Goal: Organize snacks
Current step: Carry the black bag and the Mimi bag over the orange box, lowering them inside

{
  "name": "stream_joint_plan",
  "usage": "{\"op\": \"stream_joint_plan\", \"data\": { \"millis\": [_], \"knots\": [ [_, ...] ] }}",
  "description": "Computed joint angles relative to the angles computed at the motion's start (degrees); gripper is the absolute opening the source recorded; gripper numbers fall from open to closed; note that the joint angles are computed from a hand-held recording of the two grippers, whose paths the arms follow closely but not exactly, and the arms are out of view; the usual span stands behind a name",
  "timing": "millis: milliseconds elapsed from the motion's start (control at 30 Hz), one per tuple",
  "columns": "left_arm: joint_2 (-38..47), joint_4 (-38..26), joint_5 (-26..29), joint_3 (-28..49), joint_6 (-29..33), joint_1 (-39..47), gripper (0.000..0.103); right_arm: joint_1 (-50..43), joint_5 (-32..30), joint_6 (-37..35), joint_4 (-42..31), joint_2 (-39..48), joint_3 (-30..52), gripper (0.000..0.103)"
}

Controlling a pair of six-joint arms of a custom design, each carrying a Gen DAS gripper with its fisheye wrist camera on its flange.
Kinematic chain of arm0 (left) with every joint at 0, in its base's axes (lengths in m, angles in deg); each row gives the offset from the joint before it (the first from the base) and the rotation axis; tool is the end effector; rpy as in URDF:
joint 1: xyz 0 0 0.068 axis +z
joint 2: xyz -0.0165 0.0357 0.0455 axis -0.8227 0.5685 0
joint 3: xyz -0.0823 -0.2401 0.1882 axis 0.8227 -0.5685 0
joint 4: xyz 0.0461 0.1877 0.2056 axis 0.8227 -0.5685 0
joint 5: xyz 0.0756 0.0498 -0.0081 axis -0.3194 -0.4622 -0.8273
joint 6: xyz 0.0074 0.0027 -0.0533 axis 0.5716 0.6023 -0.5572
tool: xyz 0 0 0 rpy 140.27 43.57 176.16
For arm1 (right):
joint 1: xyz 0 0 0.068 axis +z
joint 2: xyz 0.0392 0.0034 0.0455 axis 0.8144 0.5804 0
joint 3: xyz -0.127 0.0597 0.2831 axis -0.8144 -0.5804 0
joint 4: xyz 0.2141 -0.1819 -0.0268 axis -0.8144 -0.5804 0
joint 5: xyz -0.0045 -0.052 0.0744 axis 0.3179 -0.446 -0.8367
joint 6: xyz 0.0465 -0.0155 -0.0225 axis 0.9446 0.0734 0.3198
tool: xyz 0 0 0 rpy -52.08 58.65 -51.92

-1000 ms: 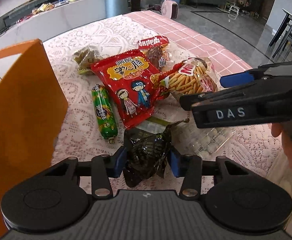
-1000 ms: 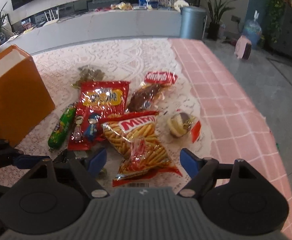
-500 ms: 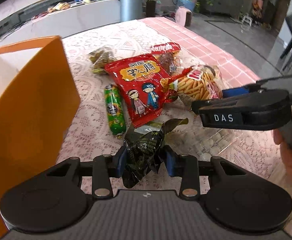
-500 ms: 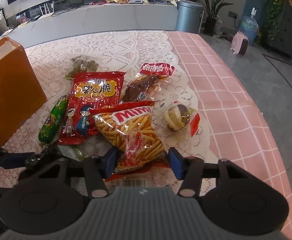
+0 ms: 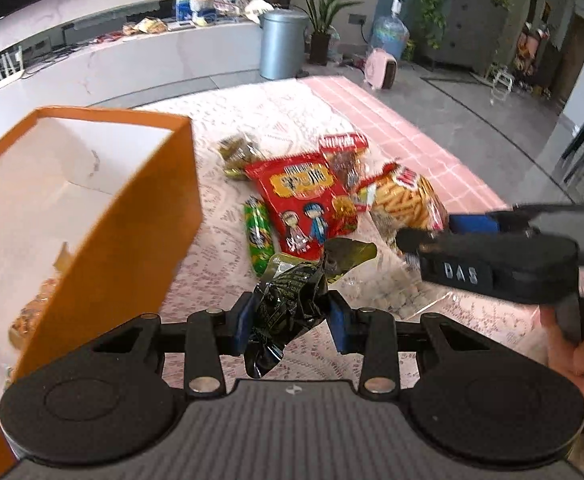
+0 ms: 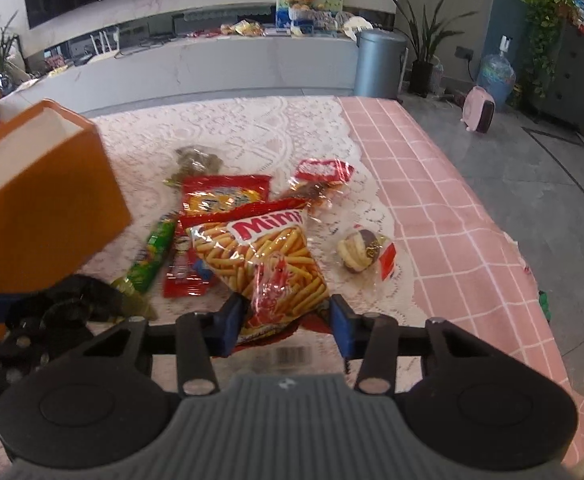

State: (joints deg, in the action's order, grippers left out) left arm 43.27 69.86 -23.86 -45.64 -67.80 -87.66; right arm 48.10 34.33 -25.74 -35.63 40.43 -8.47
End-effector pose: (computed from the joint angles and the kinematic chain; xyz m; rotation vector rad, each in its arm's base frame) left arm 0.2123 -0.1223 0.1547 -0.0460 2.4491 -0.1087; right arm 0.3357 -0.0256 0.1015 -0.5009 2.3507 0.1909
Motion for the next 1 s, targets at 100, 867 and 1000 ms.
{"op": "stream_joint_plan", "data": {
  "millis": [100,867,1000],
  "knots": [
    [-4.57,-2.23,-0.93,-0.53,-1.44,0.0,0.043,-0.2,-1.05,-0.03,0.48,-4.78,-3.46,0.044],
    [-33.26,-23.33,-6.01,-0.21,-2.77,11.43,0.041,14.09,-2.74,5.62,-10.76,-32.16,-11.4,0.042],
    [-35.3,-23.33,-1.42,-0.87,0.11,20.67,0.04,19.12,-1.66,6.9,-11.46,-32.13,-10.34,0.042]
  ]
}}
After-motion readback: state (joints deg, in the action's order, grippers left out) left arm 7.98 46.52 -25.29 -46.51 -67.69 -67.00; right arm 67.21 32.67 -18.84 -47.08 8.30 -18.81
